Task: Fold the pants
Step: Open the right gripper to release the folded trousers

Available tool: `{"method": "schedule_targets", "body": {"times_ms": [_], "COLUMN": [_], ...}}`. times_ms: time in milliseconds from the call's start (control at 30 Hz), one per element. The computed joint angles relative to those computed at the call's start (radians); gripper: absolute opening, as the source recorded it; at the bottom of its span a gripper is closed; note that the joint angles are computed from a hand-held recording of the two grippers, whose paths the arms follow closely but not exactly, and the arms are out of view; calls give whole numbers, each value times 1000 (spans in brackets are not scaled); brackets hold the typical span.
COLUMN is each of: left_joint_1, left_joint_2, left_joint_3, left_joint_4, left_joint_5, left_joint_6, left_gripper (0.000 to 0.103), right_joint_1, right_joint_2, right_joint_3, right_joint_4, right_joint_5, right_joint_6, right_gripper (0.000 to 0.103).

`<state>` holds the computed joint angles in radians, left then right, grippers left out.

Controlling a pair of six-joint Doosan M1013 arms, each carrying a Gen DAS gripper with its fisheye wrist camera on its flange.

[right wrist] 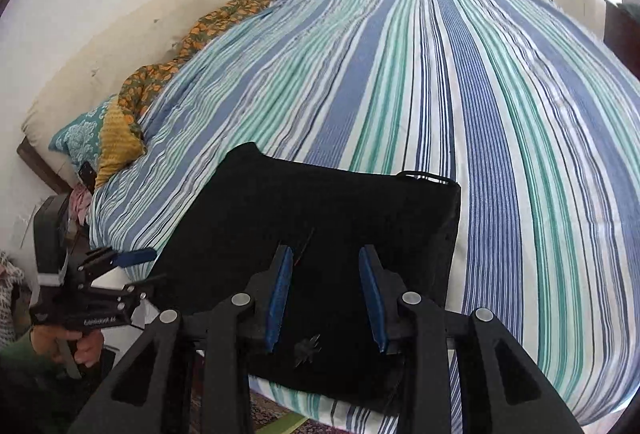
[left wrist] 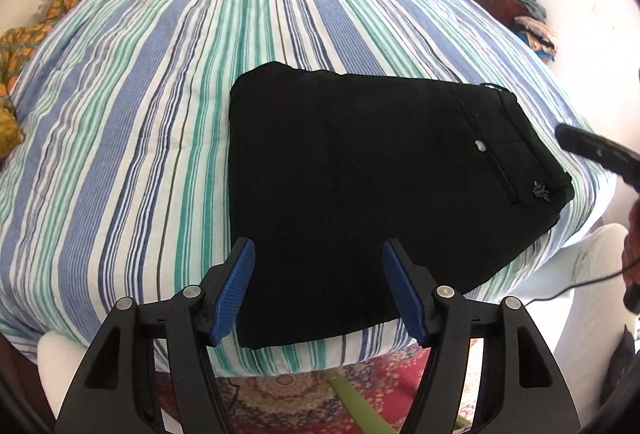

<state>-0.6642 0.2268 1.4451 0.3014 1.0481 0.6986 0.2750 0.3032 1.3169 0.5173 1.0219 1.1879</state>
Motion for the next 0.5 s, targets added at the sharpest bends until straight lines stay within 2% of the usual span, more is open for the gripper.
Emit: {"method": "schedule_targets", "body": {"times_ms": [100,200,267,367,500], "left_joint_1": [0,-12,-18,-14,-11], "left_joint_2": [3,11,9,1,-8], "left_joint_3": [12,15,12,14,19], "left_joint_4": [-45,-45,-29,-33,-35], "left_joint_5": [-1,22,29,20,31], "left_joint_6": [4,15,14,-2,-31], "left_gripper": [76,76,76,76,76], "right_joint_1": [10,23,23,38,40], "right_joint_2": [-75,-87,-95,-102,-103], "right_joint_3": [104,166,198,196,190], "right_joint_4": [12,-32,-25,-61,-69], "right_joint_5": [-74,-61,-83,-112,-95], "right_joint_6": [-41,24,47,60,49], "right_gripper": [36,36,36,38,43]}}
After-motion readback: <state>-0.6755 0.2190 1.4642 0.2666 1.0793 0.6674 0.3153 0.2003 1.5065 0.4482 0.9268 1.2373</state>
